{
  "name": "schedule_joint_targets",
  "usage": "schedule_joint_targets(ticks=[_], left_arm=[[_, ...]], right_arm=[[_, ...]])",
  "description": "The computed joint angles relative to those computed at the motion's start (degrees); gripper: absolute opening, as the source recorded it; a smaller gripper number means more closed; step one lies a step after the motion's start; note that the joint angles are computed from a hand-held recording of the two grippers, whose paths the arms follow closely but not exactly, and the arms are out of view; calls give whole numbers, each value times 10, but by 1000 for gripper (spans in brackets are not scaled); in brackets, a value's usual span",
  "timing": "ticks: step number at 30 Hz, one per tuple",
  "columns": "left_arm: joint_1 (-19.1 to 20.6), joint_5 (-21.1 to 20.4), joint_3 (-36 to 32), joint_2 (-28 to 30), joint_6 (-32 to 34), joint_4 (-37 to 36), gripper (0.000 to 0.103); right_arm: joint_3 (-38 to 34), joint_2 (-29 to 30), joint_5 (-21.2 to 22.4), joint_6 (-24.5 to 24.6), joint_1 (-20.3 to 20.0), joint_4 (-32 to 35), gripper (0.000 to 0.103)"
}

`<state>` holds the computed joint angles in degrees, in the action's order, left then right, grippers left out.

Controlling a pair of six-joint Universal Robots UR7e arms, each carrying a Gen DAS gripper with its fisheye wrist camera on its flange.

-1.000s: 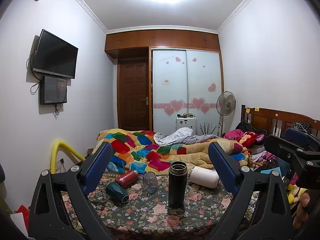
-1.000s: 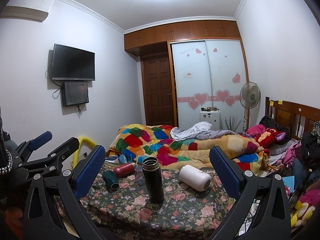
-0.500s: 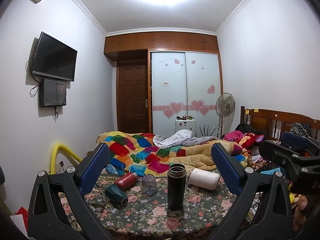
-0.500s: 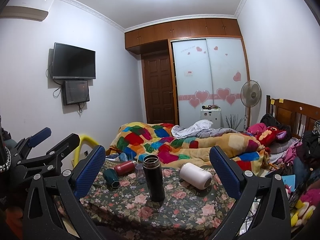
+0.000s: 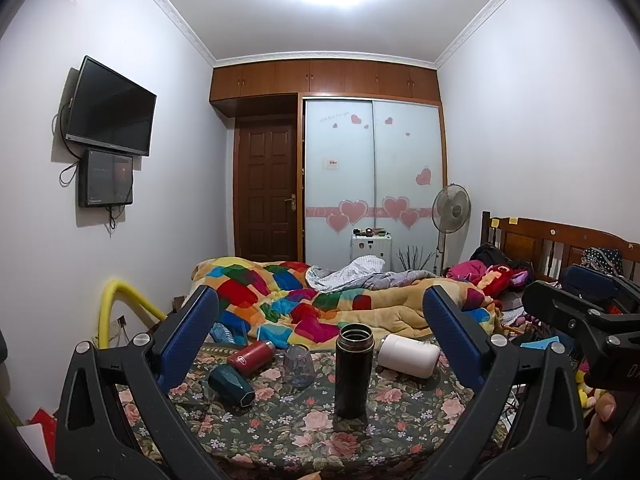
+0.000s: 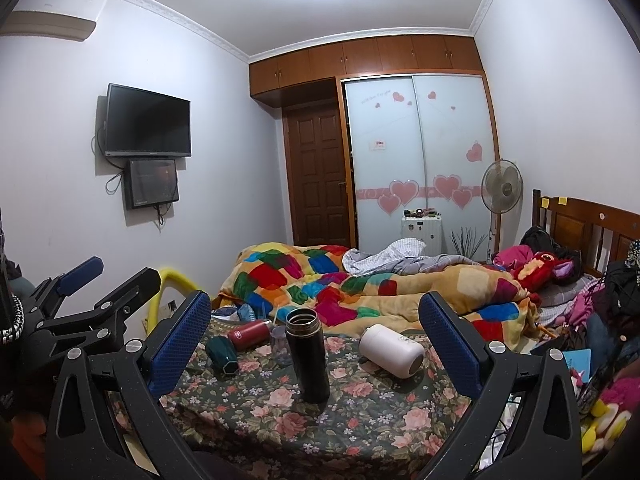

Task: Flip cup upright

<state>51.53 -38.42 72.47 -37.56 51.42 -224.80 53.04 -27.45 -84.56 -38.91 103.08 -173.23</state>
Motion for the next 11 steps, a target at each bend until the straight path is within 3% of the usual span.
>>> schedule_joint_targets(ticks=[11], left_arm=[[12,-4,1,-5,-22,16,103]], right_arm=[[-18,11,-15,-8,1,21,103]])
